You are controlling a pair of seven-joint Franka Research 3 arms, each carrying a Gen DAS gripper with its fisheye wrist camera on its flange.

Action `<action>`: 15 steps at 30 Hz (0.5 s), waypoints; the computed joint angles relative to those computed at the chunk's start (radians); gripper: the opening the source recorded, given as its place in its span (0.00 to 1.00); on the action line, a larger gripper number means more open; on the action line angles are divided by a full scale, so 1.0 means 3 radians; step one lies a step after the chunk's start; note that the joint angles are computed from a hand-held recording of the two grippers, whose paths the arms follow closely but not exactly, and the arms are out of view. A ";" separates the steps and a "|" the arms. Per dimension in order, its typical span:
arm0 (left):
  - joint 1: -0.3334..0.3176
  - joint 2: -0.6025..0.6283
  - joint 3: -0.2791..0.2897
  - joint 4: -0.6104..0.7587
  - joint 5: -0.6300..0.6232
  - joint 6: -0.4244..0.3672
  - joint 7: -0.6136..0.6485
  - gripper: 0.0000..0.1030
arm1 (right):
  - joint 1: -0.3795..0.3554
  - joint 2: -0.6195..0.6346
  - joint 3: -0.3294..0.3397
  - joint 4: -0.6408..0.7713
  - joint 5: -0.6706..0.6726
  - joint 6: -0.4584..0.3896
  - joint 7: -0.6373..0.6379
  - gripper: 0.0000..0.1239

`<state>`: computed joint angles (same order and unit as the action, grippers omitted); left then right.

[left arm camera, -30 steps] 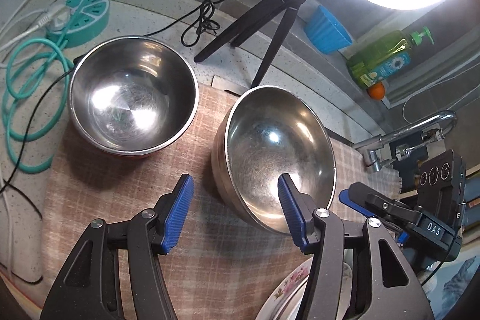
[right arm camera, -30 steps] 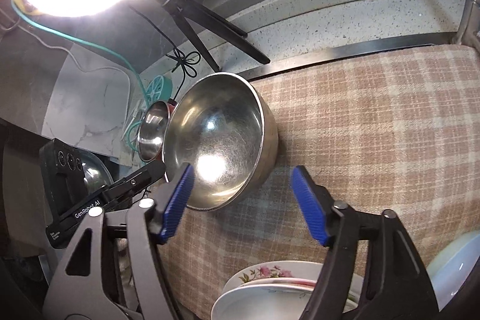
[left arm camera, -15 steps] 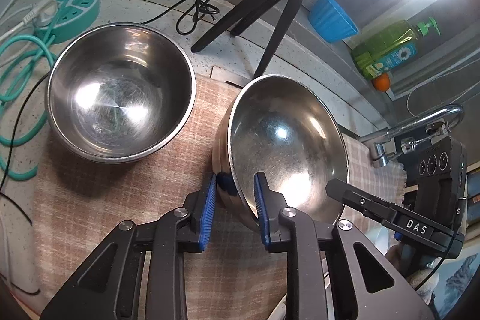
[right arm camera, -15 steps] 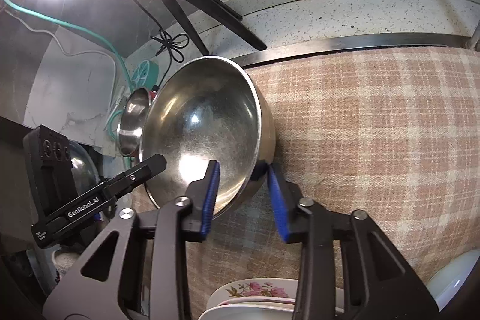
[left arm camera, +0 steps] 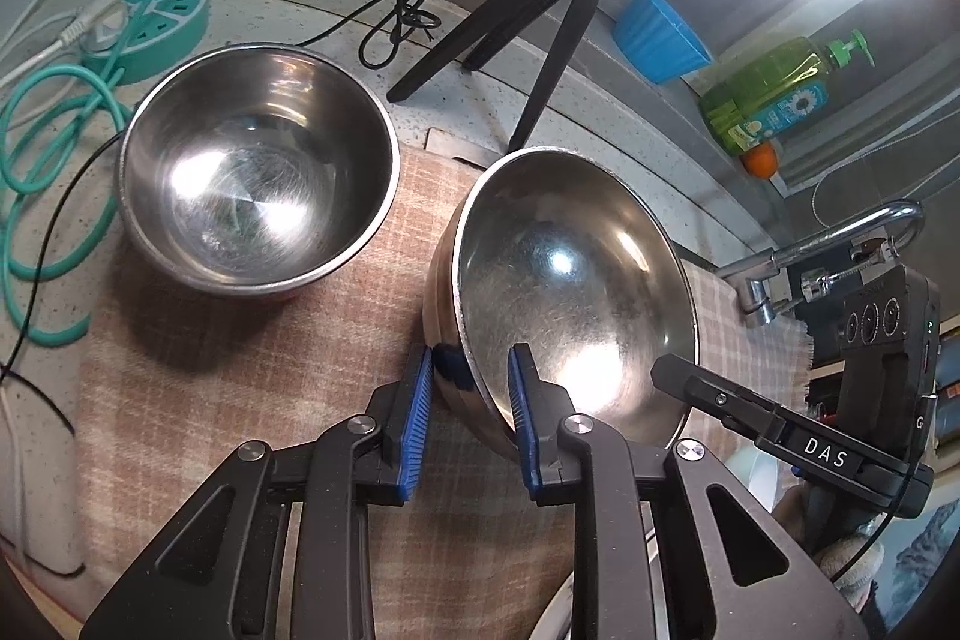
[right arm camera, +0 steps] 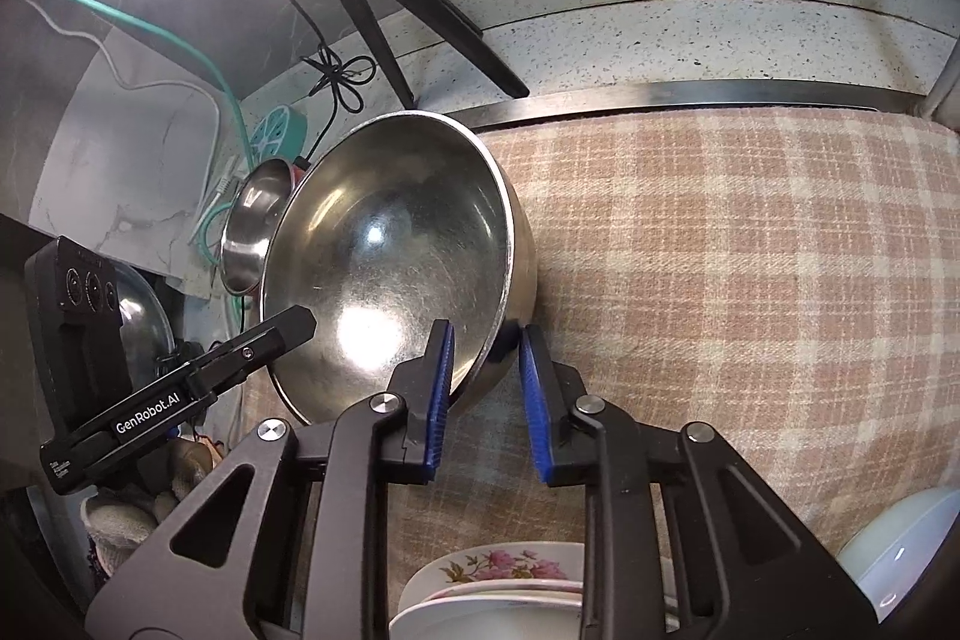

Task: Organize plates and bowls
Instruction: 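Lift the large steel bowl upright with both tools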

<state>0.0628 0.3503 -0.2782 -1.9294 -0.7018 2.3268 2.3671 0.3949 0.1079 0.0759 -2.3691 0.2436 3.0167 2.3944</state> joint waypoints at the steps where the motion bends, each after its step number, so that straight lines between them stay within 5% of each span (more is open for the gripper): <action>1: 0.0011 -0.0027 -0.0001 -0.0029 -0.0014 0.0007 0.0019 0.21 | 0.0018 -0.0010 -0.0010 -0.0004 -0.0040 -0.0006 0.0030 0.19; 15: 0.0087 -0.0496 0.0210 -0.0468 -0.0346 -0.0115 0.0359 0.21 | 0.0149 -0.0162 0.0136 -0.0035 -0.0162 -0.0064 0.0122 0.19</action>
<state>0.0888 0.2015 -0.2151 -2.0698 -0.8056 2.2922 2.4749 0.4397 0.0594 0.1168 -2.3797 0.1952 2.9975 2.4311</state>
